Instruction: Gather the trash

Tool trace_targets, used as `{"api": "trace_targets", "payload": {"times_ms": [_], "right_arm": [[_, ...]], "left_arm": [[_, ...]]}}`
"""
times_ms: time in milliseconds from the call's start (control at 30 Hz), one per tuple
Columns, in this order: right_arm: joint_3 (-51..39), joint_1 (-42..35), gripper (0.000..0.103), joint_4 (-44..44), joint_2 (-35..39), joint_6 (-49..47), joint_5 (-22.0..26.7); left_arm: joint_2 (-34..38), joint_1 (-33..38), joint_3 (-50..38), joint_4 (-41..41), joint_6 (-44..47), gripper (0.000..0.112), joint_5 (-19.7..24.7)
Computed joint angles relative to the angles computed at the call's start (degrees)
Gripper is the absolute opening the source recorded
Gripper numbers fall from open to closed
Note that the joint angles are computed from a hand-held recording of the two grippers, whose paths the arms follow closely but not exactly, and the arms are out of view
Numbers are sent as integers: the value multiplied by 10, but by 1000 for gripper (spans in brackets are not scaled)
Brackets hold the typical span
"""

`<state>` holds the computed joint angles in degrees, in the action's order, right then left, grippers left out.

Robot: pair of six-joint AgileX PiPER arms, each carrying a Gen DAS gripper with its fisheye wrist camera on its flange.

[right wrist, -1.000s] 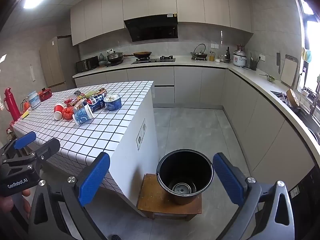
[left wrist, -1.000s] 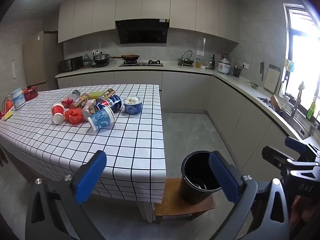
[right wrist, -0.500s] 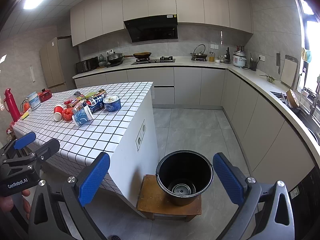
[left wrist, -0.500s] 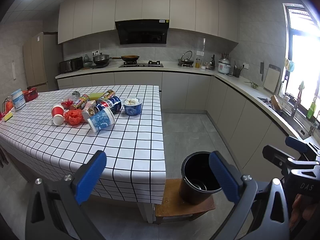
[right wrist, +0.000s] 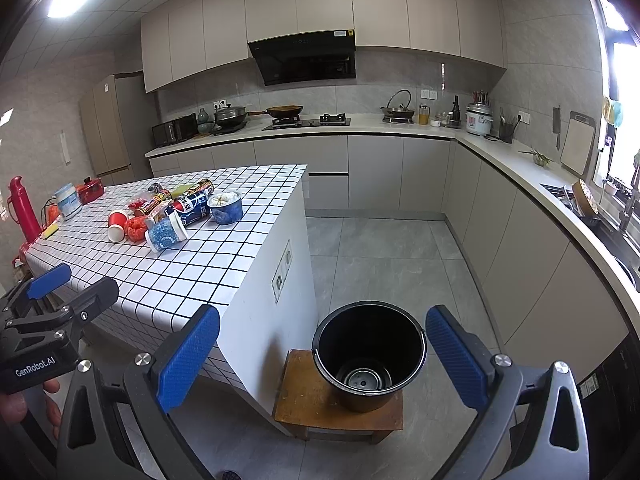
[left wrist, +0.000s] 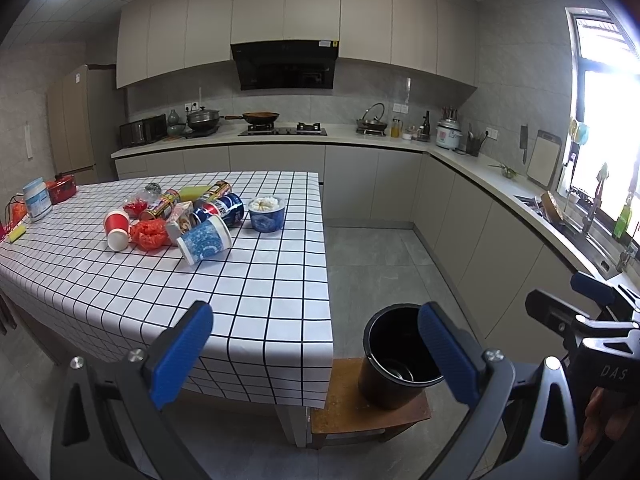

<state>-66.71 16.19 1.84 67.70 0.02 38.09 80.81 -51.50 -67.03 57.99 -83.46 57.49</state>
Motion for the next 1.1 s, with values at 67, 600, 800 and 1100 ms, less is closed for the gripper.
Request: {"api": "trace_targets", "payload": {"times_ms": [67, 600, 800, 1100], "right_arm": [[0, -1, 103, 1, 0, -1, 1], [6, 2, 103, -7, -6, 7, -2], [9, 0, 103, -4, -10, 5, -3], [8, -1, 103, -3, -10, 3, -3]], "left_arm": [[0, -1, 0, 0, -1, 103, 1], [2, -7, -4, 2, -4, 103, 7], [1, -7, -3, 2, -6, 103, 8], [0, -6, -1, 2, -7, 103, 7]]}}
